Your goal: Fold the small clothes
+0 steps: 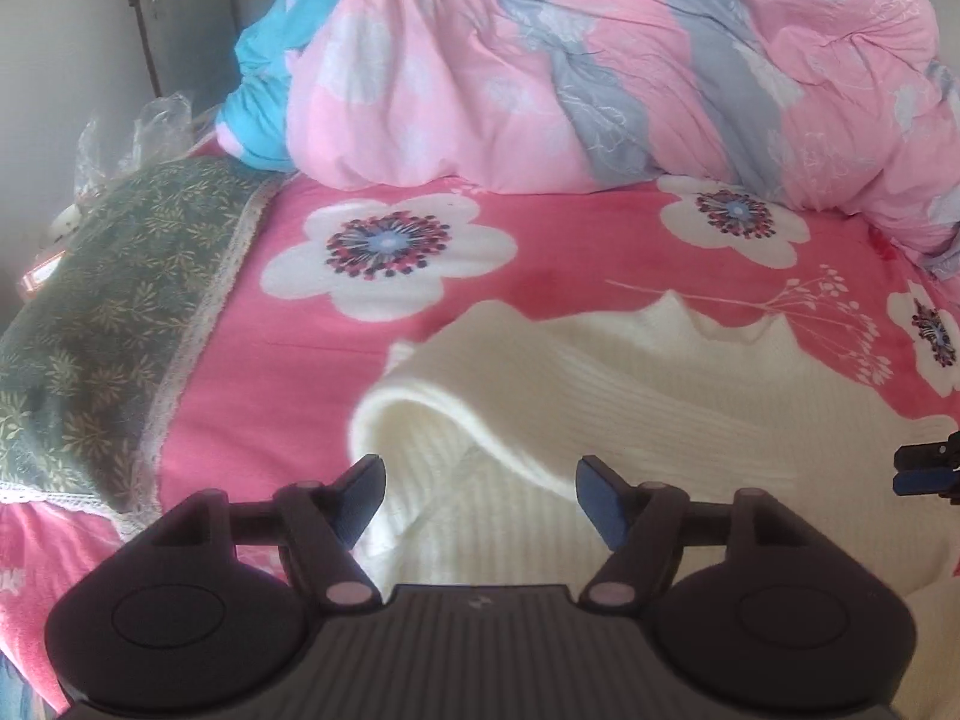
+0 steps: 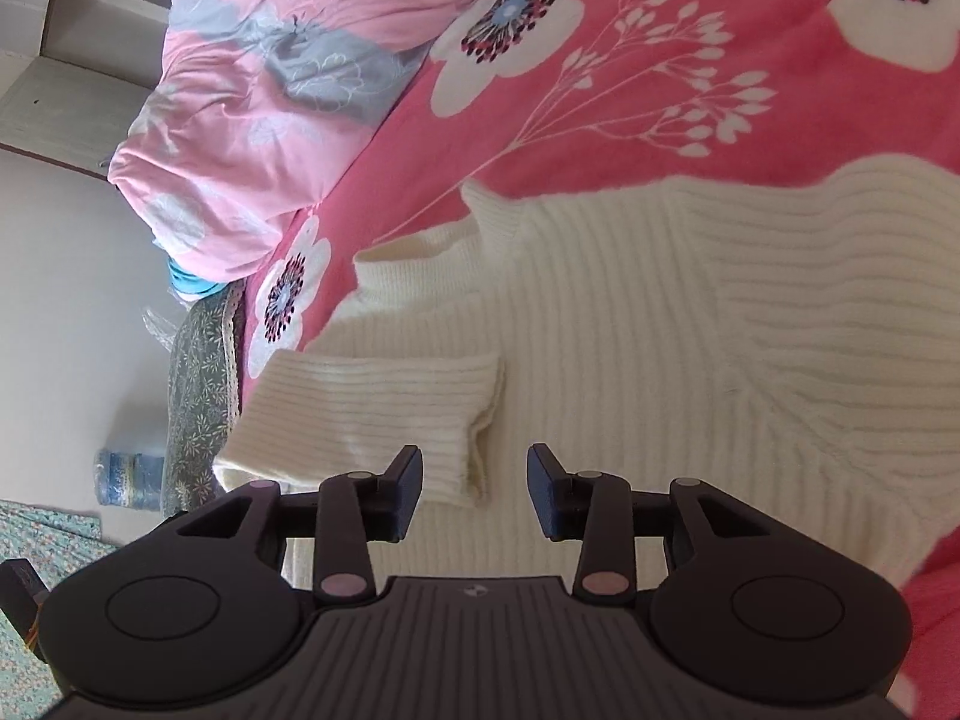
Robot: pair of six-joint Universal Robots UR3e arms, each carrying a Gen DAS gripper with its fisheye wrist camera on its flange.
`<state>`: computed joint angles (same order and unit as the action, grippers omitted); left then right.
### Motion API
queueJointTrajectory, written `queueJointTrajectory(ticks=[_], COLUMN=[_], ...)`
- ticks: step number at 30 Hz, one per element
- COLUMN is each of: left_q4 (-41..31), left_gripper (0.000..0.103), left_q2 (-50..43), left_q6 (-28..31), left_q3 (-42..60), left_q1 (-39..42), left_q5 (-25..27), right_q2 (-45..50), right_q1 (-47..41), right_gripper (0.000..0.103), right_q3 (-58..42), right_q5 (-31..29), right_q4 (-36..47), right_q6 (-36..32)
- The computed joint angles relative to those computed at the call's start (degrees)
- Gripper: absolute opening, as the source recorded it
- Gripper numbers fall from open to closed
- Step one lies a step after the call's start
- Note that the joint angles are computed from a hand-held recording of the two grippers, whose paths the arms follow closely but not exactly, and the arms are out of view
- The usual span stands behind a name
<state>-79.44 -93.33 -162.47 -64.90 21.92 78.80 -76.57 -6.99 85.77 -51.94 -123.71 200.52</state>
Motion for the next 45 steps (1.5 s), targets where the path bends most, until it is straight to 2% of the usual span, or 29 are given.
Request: queueJointTrajectory(ticks=[4,9,14,17,19,21,26,30,34,36,38,41,42,44,45], left_q4=[0.21,3.27,6.21,10.16,12.59,10.26,7.67,5.54,2.65,3.75,6.68,10.50,12.50,16.75,18.41], left_gripper=[0.071,0.071,0.071,0.071,0.071,0.071,0.071,0.071,0.072,0.076,0.077,0.077,0.077,0.077,0.077], left_q2=[0.42,0.09,-2.49,-4.45,-5.91,-6.47,-5.24,-3.72,-1.02,-0.70,-2.31,-7.08,-8.64,-12.38,-14.22], left_q6=[2.09,4.80,4.56,2.71,0.32,-0.39,1.10,2.54,5.13,5.29,3.30,-0.61,-1.39,-1.84,-2.35], left_q3=[-6.22,-13.07,-14.17,-15.25,-15.42,-14.36,-14.62,-14.23,-12.20,-11.08,-9.63,-6.69,-6.61,-6.87,-7.20], left_q1=[5.38,9.58,8.79,6.53,4.59,5.93,7.81,7.77,8.37,7.52,5.44,2.06,0.64,-2.74,-4.23], left_q5=[0.27,-0.85,-1.14,2.16,7.22,5.37,3.72,3.13,-0.36,-0.59,1.35,3.58,5.03,9.64,12.45], right_q2=[13.68,27.17,30.94,31.33,29.01,25.05,13.36,13.14,11.39,10.49,10.25,9.45,9.17,9.66,10.48], right_q1=[7.04,12.57,17.75,20.01,19.86,18.76,11.14,7.13,4.52,3.58,2.43,-0.81,-1.35,-1.33,-0.69], right_gripper=[0.103,0.103,0.103,0.103,0.103,0.103,0.103,0.103,0.103,0.103,0.103,0.103,0.103,0.103,0.103], right_q3=[-12.70,-30.70,-40.24,-45.13,-44.98,-42.28,-28.22,-21.29,-12.12,-10.09,-9.75,-8.62,-8.60,-9.79,-11.46], right_q5=[-2.93,-8.88,-14.66,-19.44,-20.88,-22.19,-22.67,-22.63,-18.68,-17.05,-14.89,-5.73,-4.38,-4.92,-8.15], right_q4=[0.10,6.20,9.02,12.39,11.79,9.77,3.77,6.53,-0.37,-2.25,-2.15,-1.56,-1.53,-0.70,0.78], right_q6=[6.98,9.30,3.40,-0.39,-1.57,-2.44,-1.36,-0.88,0.84,0.80,0.55,-0.96,-2.18,-4.84,-4.64])
